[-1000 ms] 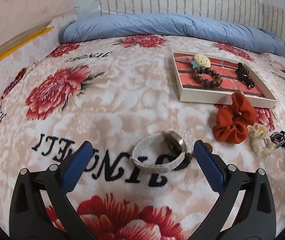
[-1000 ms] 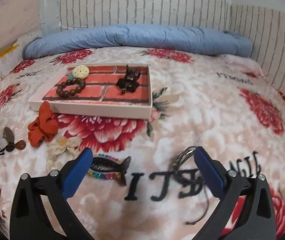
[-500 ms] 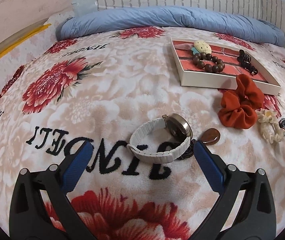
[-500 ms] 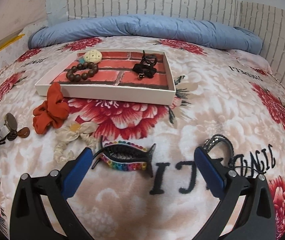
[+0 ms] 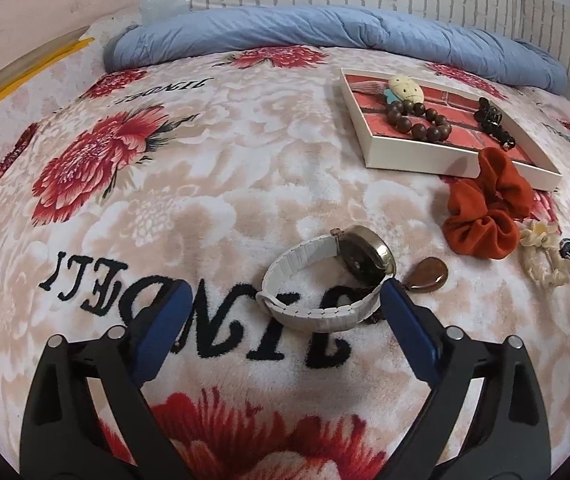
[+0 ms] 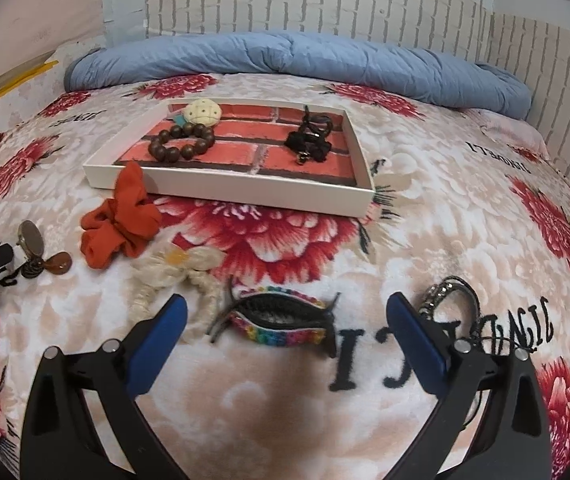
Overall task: Organize jewelry
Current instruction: 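Grasp the white-strap watch with the left tool while the right tool grasps the cream flower scrunchie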
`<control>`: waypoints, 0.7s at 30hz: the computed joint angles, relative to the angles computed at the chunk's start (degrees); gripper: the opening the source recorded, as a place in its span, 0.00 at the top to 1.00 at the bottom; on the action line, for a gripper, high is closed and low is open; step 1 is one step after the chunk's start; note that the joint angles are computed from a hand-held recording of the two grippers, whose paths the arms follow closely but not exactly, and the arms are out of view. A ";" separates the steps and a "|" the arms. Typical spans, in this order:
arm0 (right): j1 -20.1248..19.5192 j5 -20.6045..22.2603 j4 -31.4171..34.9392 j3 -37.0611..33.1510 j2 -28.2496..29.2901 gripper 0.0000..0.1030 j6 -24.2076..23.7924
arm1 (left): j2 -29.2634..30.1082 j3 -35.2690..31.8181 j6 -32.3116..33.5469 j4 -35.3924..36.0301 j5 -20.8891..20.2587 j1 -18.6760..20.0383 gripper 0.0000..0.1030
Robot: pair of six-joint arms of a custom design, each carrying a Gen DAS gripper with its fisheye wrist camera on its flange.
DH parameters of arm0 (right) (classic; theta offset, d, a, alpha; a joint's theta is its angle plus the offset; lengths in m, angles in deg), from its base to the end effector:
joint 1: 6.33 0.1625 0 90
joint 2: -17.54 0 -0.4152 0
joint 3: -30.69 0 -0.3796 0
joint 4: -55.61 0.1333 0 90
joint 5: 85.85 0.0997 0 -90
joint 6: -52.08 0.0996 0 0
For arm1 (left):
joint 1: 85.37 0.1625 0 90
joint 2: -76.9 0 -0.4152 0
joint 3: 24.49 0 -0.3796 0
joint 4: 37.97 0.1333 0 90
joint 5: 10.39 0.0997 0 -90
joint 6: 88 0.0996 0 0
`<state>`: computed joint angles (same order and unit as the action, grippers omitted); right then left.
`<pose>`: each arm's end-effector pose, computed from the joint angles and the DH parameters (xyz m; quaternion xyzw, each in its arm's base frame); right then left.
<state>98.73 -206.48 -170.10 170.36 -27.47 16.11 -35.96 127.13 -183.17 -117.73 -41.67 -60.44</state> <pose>0.1821 -0.3592 0.0786 0.3055 -0.8551 0.2877 0.3046 -0.0540 -0.2660 0.1983 -0.0096 0.8187 -0.3775 0.4326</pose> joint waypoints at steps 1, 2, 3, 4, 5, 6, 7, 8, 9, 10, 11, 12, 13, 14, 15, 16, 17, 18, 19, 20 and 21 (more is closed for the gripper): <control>0.29 0.01 0.68 -0.11 -0.07 0.14 0.57 | -0.30 -0.16 0.80 0.09 0.13 0.14 0.12; 0.75 -0.18 1.62 -0.41 0.09 0.15 1.38 | -0.48 -0.33 1.45 0.30 0.37 0.23 0.12; 1.31 -0.41 2.30 -0.83 0.55 0.18 1.88 | -0.67 -0.53 1.79 0.89 0.58 0.23 0.16; 1.76 -0.64 2.69 -1.07 0.89 0.20 2.03 | -0.42 -1.16 0.68 2.97 0.67 0.08 0.20; 2.46 -1.03 3.24 -1.50 1.51 0.23 2.12 | -0.88 -1.45 0.55 3.98 0.63 -0.08 0.21; 3.01 -1.38 3.48 -1.81 2.02 0.25 2.13 | -1.80 -1.43 1.32 3.96 0.47 -0.14 0.21; 3.78 -1.96 3.57 -2.33 2.86 0.25 2.10 | -2.74 -1.36 2.50 3.50 0.26 0.04 0.21; 4.34 -2.36 3.65 -2.62 3.47 0.27 2.23 | -3.33 -1.32 2.81 3.59 0.32 0.18 0.21; 4.78 -2.58 4.27 -2.98 3.87 0.28 2.59 | -3.98 -1.26 2.99 3.73 0.56 0.53 0.21; 5.17 -2.75 4.70 -3.20 4.19 0.28 3.04 | -4.43 -1.17 3.80 3.10 0.75 1.20 0.21; 5.56 -2.98 5.03 -3.53 4.62 0.28 3.52 | -4.74 -1.06 4.29 2.56 0.89 1.73 0.21; 5.86 -3.31 5.20 -3.94 5.14 0.28 3.91 | -5.08 -0.95 5.15 1.57 1.07 2.51 0.21; 6.09 -3.74 5.14 -4.32 5.72 0.28 4.22 | -5.41 -0.76 6.62 -0.21 1.27 3.72 0.21; 6.26 -4.42 5.43 -4.99 6.42 0.28 4.63 | -5.65 -0.55 8.00 -1.94 1.36 4.61 0.21; 6.28 -4.95 5.70 -5.45 6.85 0.28 4.95 | -6.10 -0.21 9.76 -3.89 1.41 5.45 0.21; 6.19 -5.30 6.19 -5.95 7.24 0.28 5.30 | -6.06 0.07 11.60 -6.11 1.56 6.48 0.21; 6.09 -5.83 6.87 -6.61 7.75 0.28 5.80 | -5.60 0.29 13.14 -7.99 1.81 7.38 0.21; 6.02 -6.28 7.29 -7.07 8.07 0.28 6.10 | -4.98 0.48 14.32 -9.59 1.99 8.09 0.21; 5.88 -6.60 8.00 -7.67 8.32 0.29 6.57 | -3.95 0.63 16.04 -11.84 2.28 9.23 0.21; 5.73 -6.61 8.62 -8.10 8.44 0.31 6.95 | -3.20 0.89 17.79 -14.27 2.54 10.26 0.22; 5.61 -6.50 9.49 -8.46 8.34 0.35 7.47 | -2.67 1.05 19.03 -16.08 2.65 10.88 0.23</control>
